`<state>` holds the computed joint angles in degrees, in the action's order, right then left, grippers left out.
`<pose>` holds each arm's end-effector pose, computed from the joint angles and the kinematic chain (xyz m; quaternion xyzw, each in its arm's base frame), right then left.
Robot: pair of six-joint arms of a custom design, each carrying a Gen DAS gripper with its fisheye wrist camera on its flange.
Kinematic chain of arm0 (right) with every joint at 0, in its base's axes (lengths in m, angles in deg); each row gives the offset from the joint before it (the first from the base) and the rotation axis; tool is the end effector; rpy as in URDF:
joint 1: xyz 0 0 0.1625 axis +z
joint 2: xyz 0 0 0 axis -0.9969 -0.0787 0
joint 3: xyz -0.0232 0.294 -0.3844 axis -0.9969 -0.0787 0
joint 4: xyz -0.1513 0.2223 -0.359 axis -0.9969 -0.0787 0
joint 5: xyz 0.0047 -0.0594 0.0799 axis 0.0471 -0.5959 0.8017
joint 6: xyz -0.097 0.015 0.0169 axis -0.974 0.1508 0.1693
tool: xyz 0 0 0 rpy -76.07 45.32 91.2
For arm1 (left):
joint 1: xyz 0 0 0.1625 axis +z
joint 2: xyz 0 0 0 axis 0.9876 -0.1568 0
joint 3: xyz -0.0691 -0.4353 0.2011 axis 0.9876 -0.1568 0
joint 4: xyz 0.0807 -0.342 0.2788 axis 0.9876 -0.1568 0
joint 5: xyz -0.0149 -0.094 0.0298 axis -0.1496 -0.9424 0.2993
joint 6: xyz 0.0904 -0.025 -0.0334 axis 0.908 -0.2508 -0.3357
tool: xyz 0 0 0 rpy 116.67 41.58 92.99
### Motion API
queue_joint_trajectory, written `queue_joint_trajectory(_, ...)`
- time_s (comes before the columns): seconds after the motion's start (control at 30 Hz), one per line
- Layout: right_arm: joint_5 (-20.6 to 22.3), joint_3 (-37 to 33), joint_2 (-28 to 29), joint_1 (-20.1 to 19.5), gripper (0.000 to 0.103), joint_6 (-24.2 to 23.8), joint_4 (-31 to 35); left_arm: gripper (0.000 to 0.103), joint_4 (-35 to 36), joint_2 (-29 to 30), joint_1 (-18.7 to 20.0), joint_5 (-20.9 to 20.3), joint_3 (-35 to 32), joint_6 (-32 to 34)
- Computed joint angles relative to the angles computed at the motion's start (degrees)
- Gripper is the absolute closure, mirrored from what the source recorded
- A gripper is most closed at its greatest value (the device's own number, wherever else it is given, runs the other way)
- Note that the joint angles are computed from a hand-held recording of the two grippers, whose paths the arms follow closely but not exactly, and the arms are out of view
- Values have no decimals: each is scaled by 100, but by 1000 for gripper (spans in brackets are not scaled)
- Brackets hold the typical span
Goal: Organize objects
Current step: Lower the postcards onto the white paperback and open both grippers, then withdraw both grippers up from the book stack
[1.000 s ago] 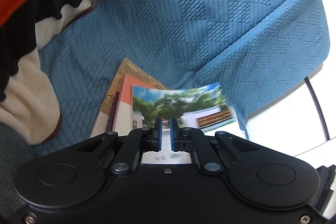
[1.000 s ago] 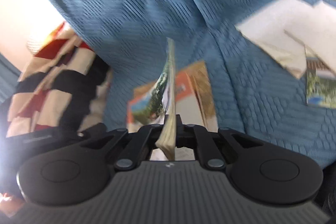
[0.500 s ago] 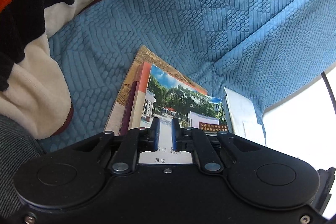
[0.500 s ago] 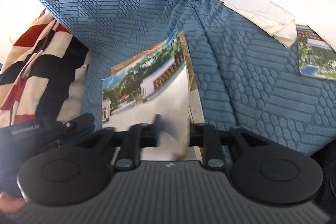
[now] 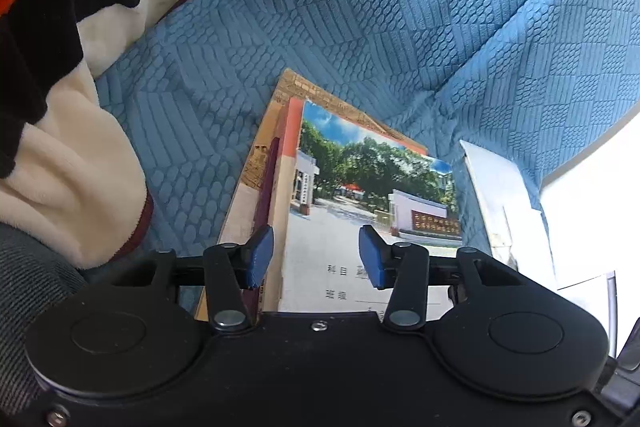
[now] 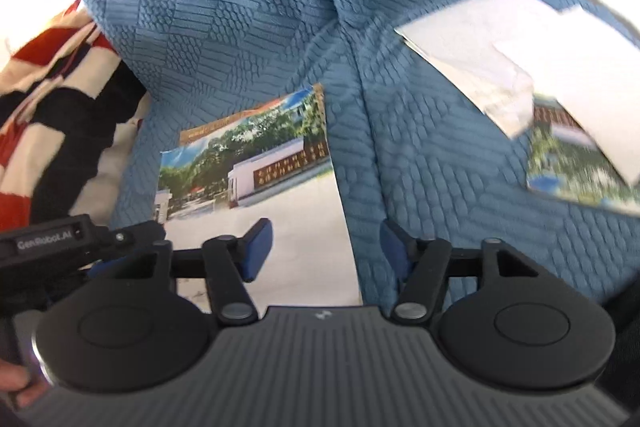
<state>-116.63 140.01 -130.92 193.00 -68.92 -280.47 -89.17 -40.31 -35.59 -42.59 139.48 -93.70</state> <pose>0.1810 -0.3566 0.2500 -0.0837 -0.8834 0.3837 0.2555 -0.2522 -0.5095 0.1603 0.1089 0.9647 -0.1903 0.1459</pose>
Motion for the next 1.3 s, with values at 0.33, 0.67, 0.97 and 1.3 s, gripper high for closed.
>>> queue_joint_trajectory(0.33,181,-78,294,-72,77,-249,-283,68,193,90,50,118,-64,-15)
queue_joint_trajectory(0.67,195,-144,101,-42,78,88,99,70,266,47,54,81,-91,47)
queue_joint_trajectory(0.97,-142,-354,-320,607,78,-83,324,66,202,-272,-316,269,-7,120)
queue_joint_trajectory(1.3,-742,-732,-900,1669,78,-154,1120,64,422,-790,-951,362,-187,261)
